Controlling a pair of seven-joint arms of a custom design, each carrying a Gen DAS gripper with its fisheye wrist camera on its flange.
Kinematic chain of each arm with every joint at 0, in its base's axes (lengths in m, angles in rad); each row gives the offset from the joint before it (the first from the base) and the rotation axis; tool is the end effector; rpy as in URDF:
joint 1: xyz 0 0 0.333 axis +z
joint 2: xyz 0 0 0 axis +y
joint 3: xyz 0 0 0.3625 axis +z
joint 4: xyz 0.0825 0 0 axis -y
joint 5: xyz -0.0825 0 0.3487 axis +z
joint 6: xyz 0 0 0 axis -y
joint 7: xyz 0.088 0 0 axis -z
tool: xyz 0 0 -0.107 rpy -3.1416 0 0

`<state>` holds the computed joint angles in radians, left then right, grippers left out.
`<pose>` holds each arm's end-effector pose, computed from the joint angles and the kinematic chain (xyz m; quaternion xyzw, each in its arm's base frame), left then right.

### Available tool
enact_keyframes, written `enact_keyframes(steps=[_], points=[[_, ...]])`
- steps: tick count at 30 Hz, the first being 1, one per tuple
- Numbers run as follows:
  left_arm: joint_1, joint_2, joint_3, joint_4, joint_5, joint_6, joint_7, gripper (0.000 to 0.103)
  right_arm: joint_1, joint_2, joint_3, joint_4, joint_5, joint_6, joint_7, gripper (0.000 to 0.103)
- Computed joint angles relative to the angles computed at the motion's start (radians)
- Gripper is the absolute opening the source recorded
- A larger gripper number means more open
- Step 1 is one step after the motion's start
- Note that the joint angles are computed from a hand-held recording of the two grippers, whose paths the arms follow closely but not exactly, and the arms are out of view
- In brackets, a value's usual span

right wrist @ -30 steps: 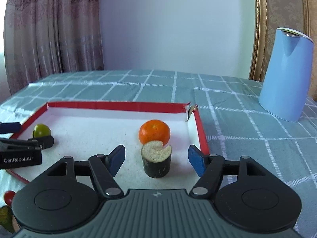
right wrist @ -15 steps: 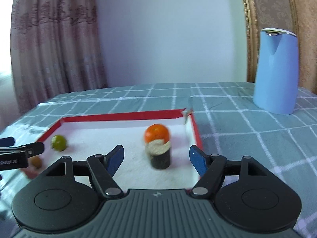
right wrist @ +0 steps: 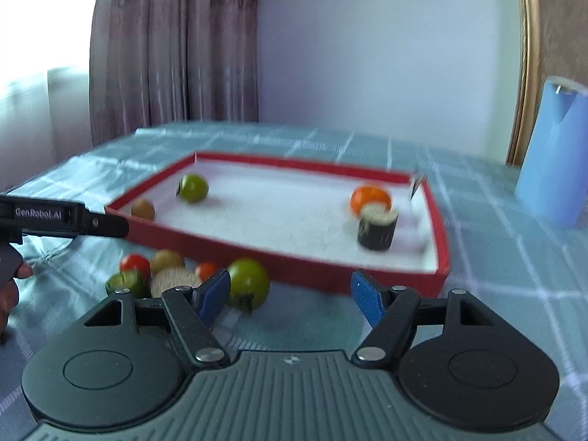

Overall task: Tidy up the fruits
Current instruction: 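Withdraw both open grippers from the tray toward the remaining fruits, then grasp a green tomato with the right gripper while the left grasps the cucumber slice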

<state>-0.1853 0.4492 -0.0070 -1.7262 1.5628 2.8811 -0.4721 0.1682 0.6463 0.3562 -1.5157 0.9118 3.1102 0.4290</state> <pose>0.6463 -0.1836 0.4223 -0.7407 0.4767 -0.3645 0.3021 0.7006 0.2438 0.4348 -0.7707 0.4136 -0.2136 0.4351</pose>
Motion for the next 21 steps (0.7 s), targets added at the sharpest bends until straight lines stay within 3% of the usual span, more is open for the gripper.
enact_keyframes(steps=[3, 9, 11, 12, 14, 18, 21], points=[[-0.003, 0.003, -0.005, 0.0, -0.04, -0.017, 0.054, 0.103, 0.03, 0.009, -0.05, 0.024, -0.025, -0.058, 0.063, 0.073], [-0.005, 0.004, 0.004, -0.001, -0.047, -0.004, 0.053, 0.103, 0.067, 0.034, -0.079, 0.056, -0.075, -0.04, 0.113, 0.068], [-0.007, 0.004, 0.005, -0.002, -0.05, -0.005, 0.057, 0.103, 0.039, 0.037, -0.043, 0.058, -0.072, -0.051, 0.094, 0.053], [-0.007, 0.004, 0.006, -0.002, -0.052, -0.005, 0.058, 0.103, 0.022, 0.036, -0.025, 0.059, -0.066, -0.066, 0.078, 0.039], [-0.008, 0.003, 0.007, -0.003, -0.053, -0.005, 0.06, 0.103, -0.001, 0.028, 0.004, 0.048, -0.043, -0.083, 0.043, 0.032], [-0.011, 0.002, 0.01, -0.003, -0.04, -0.003, 0.043, 0.103, -0.011, 0.014, 0.033, 0.013, 0.005, -0.017, -0.039, 0.03], [-0.017, -0.011, 0.011, -0.015, 0.004, -0.01, -0.008, 0.103, -0.001, 0.011, 0.032, -0.011, 0.013, 0.097, -0.055, 0.03]])
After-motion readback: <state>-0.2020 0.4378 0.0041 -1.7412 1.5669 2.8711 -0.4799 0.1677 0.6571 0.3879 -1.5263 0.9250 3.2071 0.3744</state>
